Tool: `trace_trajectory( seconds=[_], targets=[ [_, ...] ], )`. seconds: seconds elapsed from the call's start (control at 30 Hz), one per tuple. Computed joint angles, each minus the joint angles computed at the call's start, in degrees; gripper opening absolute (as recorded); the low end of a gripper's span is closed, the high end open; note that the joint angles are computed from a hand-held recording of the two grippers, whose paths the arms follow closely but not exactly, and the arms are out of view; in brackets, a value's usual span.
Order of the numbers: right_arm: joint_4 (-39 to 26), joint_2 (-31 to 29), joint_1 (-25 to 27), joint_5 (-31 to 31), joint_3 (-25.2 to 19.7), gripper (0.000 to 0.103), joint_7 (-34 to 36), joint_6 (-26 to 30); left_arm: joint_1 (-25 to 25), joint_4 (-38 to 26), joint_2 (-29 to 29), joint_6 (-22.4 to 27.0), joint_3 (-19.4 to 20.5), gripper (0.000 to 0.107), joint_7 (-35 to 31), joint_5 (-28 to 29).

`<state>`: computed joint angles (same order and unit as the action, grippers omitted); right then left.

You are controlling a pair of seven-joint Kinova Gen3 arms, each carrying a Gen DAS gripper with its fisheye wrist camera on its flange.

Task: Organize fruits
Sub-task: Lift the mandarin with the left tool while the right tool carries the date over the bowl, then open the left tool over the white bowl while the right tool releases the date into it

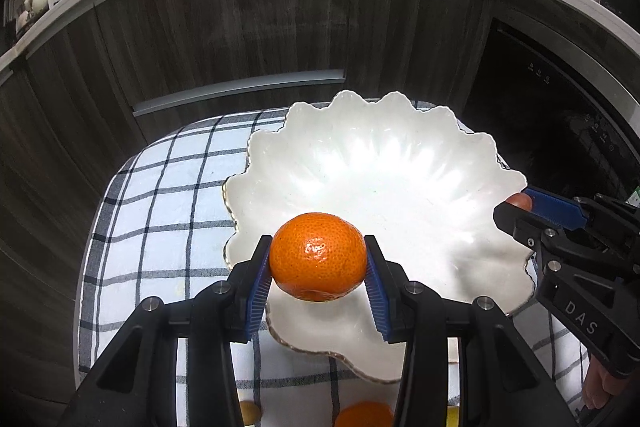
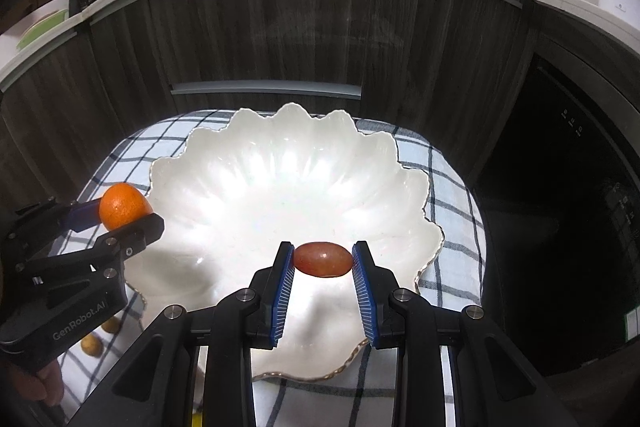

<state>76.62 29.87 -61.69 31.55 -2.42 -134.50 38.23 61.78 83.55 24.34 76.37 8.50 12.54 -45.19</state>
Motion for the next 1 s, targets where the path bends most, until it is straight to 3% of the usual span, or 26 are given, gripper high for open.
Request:
trace_trajectory(
  seconds=[0.53, 0.6, 0.63, 0.67, 0.73, 0.87, 1.0],
  targets=[
    [-1.8, 2.0, -0.2, -1.6, -0.3, 0.032, 2.1, 1.9, -1.5, 2.1, -0.1, -3.8, 0.1, 0.044, 0.0, 2.0],
    [-2.2, 2.2, -0.2, -1.8, -0.3, 0.033, 2.3, 2.5, -1.6, 1.9, 0.1, -3.6, 0.1, 0.049, -0.3, 2.5],
    [-2.2, 2.2, -0.4, -1.7, -0.1, 0.036, 2.2, 2.7, -1.3, 1.5, 0.3, -2.9, 0.0, 0.052, -0.4, 2.4],
    [-2.3, 2.2, -0.7, -1.5, 0.2, 0.046, 1.9, 3.0, -1.0, 1.1, 0.5, -2.2, -0.1, 0.059, -0.4, 2.1],
    [-2.1, 2.0, -1.1, -0.8, 0.7, 0.062, 0.9, 3.0, -0.5, 0.4, 0.7, -1.0, -0.3, 0.061, -0.6, 1.6],
    [-1.9, 1.7, -1.2, 0.2, 1.0, 0.064, -0.3, 3.5, 0.0, -0.3, 0.7, 0.4, -0.4, 0.063, -1.1, 1.3],
    [-1.8, 1.3, -2.0, 2.0, 1.6, 0.069, -1.9, 4.5, 0.4, -0.2, 0.2, 1.4, -0.4, 0.071, 0.1, 1.2]
  ],
)
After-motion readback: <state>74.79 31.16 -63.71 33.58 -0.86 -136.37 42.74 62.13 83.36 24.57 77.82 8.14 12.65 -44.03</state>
